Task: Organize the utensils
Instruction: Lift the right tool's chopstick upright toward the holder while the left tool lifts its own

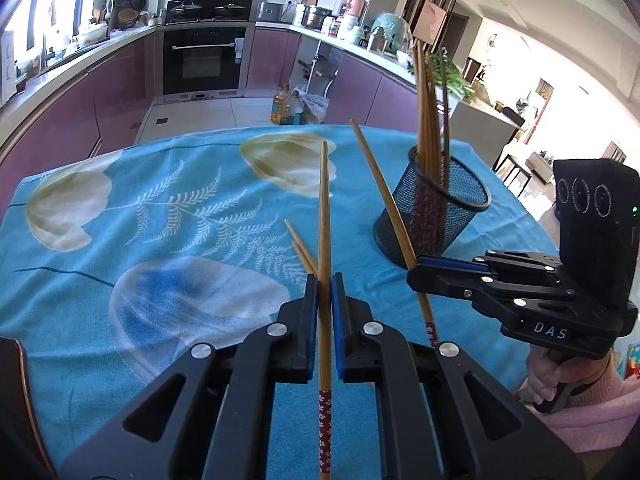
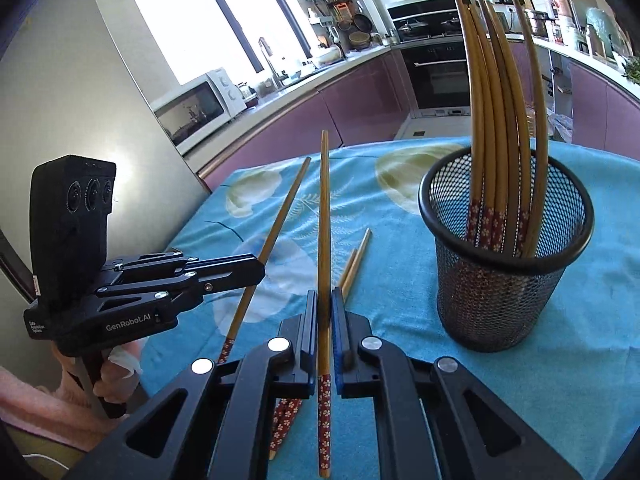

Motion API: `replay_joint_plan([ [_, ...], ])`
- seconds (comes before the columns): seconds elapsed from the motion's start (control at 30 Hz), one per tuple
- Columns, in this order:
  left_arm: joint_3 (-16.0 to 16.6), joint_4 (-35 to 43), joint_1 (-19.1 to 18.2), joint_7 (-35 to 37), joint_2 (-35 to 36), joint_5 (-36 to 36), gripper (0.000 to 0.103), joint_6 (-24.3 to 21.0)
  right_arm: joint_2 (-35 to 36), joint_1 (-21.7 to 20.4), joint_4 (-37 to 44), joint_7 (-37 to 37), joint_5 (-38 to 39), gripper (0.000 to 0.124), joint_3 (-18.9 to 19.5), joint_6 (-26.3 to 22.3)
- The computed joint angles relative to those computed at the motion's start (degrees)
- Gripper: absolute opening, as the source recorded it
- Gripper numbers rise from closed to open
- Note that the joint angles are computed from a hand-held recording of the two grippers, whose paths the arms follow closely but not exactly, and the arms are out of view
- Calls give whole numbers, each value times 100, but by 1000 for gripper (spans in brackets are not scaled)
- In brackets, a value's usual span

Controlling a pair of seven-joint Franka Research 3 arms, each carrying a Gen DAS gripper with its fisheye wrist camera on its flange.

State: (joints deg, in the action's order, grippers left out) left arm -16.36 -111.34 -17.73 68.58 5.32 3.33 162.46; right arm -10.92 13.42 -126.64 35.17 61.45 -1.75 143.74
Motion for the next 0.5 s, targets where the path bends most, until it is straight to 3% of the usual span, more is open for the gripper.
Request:
replay_joint_plan([
  [0.13,8,-46,-4,29,-105,7,8,110,-143,-28,-73,-173,161,6,-74,12],
  [0.23,-71,-95,33,452,-192,-477,8,208,-190,-26,-97,-286,279,6,-103,55],
  [0.5,-30,-173,-25,797,-379,-798,8,413,-298,-22,-109,-535,531,6,-157,132],
])
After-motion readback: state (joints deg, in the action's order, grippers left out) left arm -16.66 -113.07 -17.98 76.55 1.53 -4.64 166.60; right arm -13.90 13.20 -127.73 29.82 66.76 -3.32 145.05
